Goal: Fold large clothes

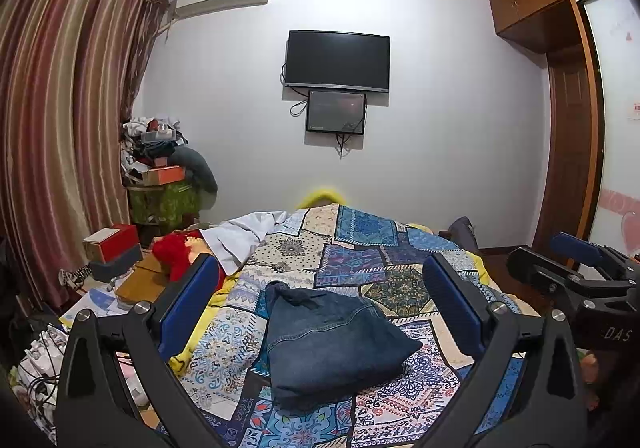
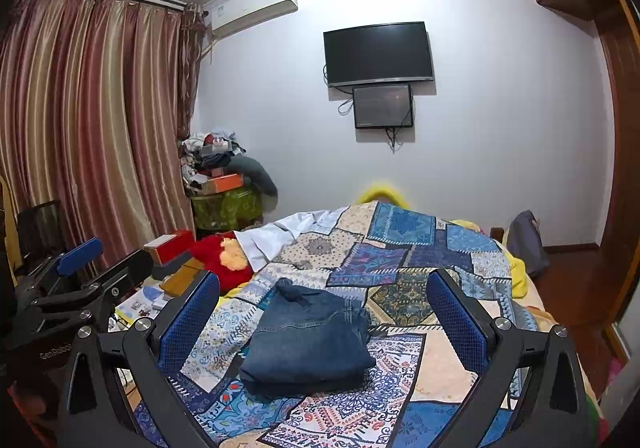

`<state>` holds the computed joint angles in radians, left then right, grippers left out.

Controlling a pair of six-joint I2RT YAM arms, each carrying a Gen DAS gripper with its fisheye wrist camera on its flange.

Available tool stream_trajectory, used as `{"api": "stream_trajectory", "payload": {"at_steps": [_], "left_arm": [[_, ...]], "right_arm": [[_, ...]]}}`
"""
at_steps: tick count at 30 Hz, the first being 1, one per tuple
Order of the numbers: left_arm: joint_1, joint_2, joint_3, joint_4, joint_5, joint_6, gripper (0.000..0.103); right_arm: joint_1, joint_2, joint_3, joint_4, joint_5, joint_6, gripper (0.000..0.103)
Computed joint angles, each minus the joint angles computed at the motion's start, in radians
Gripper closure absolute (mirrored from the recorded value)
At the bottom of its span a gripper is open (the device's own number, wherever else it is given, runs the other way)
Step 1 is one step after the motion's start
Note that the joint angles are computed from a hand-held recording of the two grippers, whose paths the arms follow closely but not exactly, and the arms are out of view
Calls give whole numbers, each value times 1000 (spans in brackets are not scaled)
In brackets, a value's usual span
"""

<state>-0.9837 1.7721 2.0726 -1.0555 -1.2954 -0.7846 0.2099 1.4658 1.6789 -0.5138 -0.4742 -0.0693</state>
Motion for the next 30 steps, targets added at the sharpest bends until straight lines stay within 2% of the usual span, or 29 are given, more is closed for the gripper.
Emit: {"api": "stream_trajectory", "payload": {"at_steps": [8, 20, 30], "left_arm": [[2, -7, -13, 41, 0, 33, 0], [3, 3, -3, 35, 3, 31, 0], [2, -32, -65, 115, 21, 86, 0]], "right_arm": [[-6, -2, 1, 1, -4, -3, 0], [-5, -9, -7, 0, -2, 1, 0], [-16, -5, -6, 2, -2, 17, 0]]}}
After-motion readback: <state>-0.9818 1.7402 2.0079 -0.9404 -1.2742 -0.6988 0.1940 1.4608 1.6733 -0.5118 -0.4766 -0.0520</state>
